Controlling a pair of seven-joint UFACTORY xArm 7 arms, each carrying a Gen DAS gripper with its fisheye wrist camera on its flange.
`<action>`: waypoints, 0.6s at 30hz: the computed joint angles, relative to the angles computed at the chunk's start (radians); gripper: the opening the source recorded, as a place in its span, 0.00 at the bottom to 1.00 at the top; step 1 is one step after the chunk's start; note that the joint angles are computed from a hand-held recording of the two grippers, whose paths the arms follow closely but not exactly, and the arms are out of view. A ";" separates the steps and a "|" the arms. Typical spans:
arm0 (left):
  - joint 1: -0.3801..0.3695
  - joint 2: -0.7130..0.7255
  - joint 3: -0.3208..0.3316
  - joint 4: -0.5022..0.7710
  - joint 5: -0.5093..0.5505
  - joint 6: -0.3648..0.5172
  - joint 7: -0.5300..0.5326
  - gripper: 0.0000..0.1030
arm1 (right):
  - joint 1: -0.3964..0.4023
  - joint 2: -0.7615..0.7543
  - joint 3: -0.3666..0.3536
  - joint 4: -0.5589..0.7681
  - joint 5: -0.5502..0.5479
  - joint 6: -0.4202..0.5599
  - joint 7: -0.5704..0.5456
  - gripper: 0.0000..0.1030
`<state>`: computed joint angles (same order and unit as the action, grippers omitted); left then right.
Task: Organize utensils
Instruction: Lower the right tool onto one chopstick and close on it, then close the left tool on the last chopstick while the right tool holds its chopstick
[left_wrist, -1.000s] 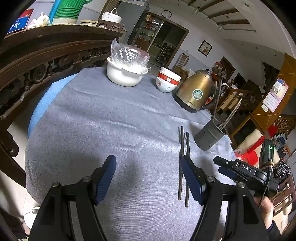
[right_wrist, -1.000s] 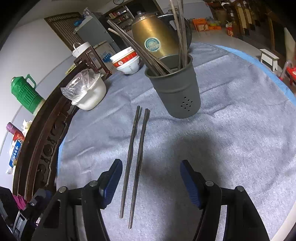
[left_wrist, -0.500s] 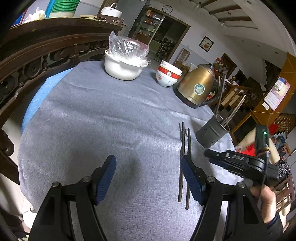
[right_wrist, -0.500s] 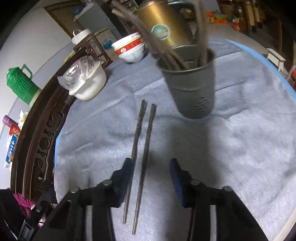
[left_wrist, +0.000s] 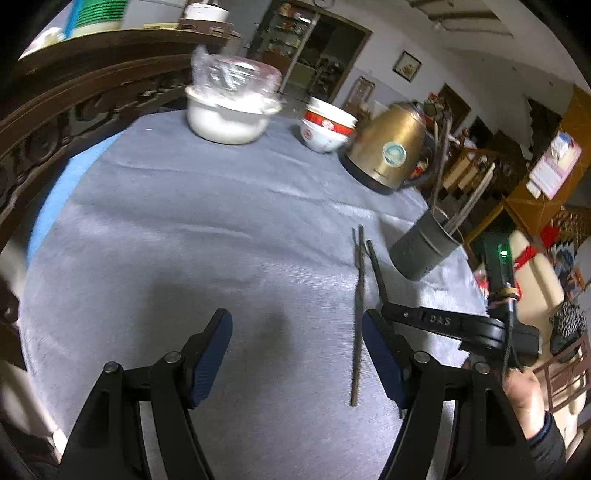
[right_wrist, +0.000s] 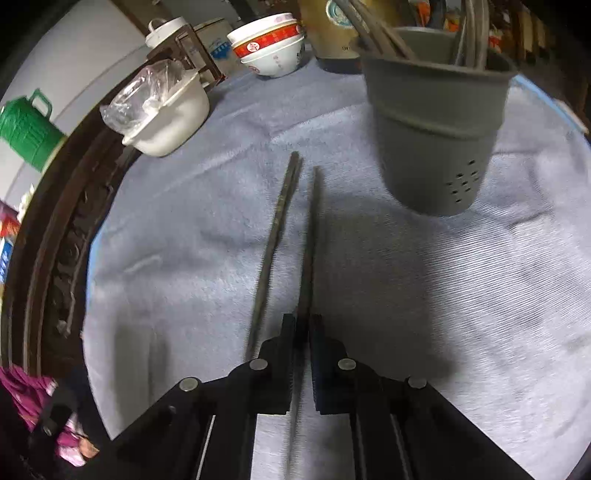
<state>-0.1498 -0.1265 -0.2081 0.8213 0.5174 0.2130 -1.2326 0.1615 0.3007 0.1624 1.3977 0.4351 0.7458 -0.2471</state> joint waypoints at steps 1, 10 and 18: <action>-0.014 0.029 0.004 0.033 -0.028 0.019 0.041 0.71 | -0.006 -0.006 -0.004 -0.004 -0.003 0.004 -0.005 0.07; -0.172 0.367 0.056 0.456 -0.188 0.300 0.349 0.71 | -0.078 -0.062 -0.029 -0.064 0.074 0.029 -0.084 0.07; -0.225 0.476 0.098 0.598 -0.309 0.483 0.468 0.06 | -0.093 -0.096 -0.039 -0.116 0.143 0.051 -0.157 0.07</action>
